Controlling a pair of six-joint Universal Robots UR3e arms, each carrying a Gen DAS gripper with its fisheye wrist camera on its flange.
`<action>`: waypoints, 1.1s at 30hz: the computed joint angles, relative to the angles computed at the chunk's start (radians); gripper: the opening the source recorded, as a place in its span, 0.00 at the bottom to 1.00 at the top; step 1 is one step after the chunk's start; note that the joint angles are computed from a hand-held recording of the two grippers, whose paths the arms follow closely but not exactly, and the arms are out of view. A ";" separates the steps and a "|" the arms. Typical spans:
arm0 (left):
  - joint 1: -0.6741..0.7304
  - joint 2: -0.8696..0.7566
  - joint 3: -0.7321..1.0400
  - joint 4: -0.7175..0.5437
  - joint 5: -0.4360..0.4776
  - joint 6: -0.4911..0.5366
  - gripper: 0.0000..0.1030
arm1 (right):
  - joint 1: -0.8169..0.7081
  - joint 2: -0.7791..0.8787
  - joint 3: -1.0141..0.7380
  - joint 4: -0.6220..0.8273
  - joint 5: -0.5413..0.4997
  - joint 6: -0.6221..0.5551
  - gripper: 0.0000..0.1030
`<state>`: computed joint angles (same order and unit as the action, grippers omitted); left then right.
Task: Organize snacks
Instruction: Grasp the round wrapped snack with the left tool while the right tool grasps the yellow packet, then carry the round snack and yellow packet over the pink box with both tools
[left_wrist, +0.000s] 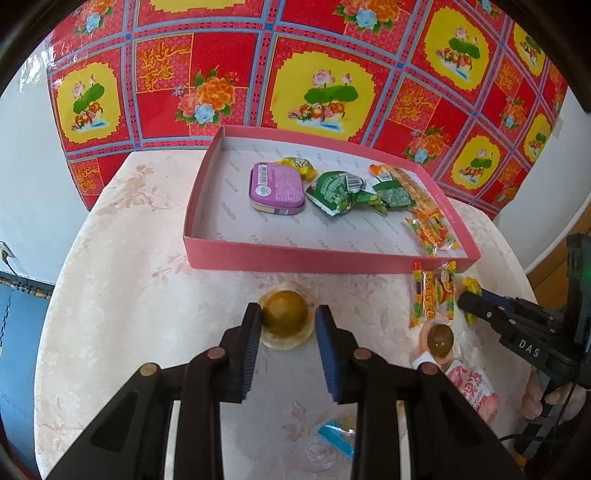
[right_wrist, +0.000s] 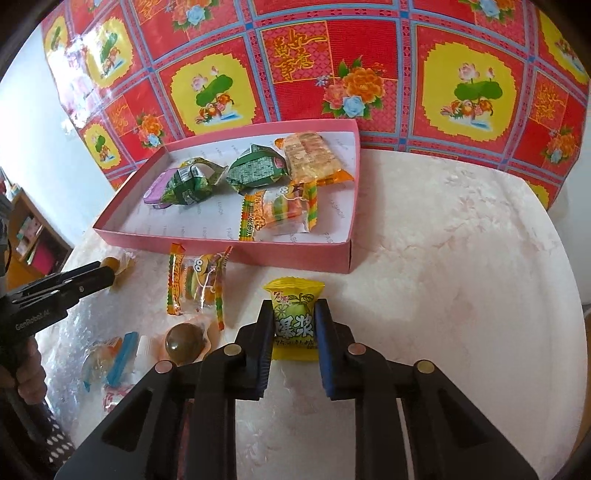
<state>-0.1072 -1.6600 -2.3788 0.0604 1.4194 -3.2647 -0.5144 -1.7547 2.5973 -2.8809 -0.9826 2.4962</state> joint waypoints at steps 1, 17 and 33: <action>0.000 0.002 0.000 -0.004 0.002 -0.002 0.30 | -0.009 -0.010 0.001 0.018 0.005 -0.004 0.21; 0.005 0.076 0.069 -0.058 -0.009 0.000 0.30 | -0.138 -0.171 0.000 0.235 0.071 -0.072 0.21; 0.012 -0.110 0.291 -0.128 0.037 0.014 0.30 | -0.131 -0.228 -0.010 0.270 0.070 -0.048 0.21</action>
<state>-0.0950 -1.7703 -2.0873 -0.0676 1.4563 -3.2509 -0.6456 -1.9825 2.5872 -2.6107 -0.9129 2.4478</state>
